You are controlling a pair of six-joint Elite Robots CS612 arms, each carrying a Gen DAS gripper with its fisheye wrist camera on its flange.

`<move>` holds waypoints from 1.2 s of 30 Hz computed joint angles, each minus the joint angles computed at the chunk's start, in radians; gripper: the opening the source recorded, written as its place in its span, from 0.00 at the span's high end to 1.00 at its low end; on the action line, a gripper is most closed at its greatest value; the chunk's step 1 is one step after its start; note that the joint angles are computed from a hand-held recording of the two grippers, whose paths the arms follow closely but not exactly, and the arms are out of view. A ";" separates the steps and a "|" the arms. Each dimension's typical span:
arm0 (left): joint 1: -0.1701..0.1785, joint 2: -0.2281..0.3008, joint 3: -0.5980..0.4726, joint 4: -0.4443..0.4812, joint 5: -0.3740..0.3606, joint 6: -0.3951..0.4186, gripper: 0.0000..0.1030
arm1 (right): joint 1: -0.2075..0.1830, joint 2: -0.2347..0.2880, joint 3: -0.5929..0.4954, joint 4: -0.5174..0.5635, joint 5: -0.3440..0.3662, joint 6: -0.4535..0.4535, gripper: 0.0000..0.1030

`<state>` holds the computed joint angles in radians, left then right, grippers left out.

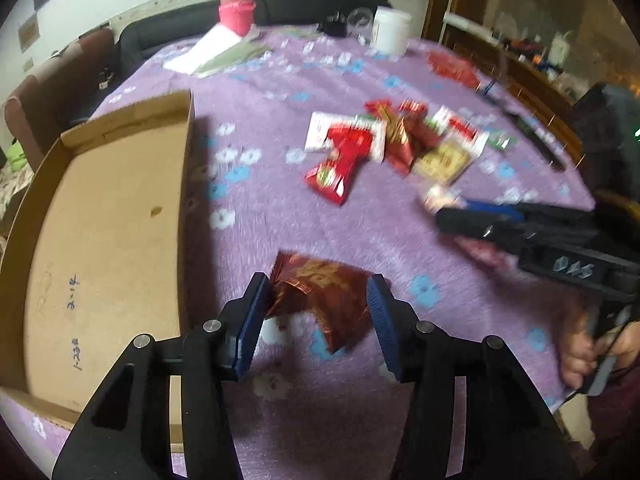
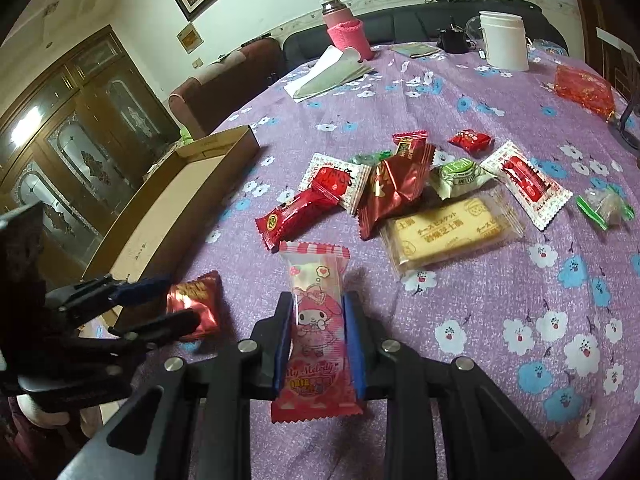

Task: Organize snacks
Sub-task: 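Carry both snacks over the cardboard box and open both grippers to drop them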

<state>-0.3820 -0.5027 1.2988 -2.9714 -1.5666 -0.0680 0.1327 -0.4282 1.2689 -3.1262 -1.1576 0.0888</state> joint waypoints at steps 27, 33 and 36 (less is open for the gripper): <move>0.065 -0.064 0.127 -0.345 -0.210 -0.134 0.86 | 0.019 -0.036 0.030 -0.033 0.016 -0.031 0.74; 0.097 -0.081 0.158 -0.378 -0.092 -0.206 0.86 | 0.041 -0.028 -0.031 0.028 0.090 -0.046 0.74; 0.110 -0.078 0.171 -0.382 -0.054 -0.241 0.86 | 0.059 -0.020 -0.067 0.070 0.117 -0.068 0.74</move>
<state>-0.2717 -0.5811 1.4698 -3.3530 -1.6207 -0.3086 0.1918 -0.4478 1.2020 -3.0563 -1.0410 0.0208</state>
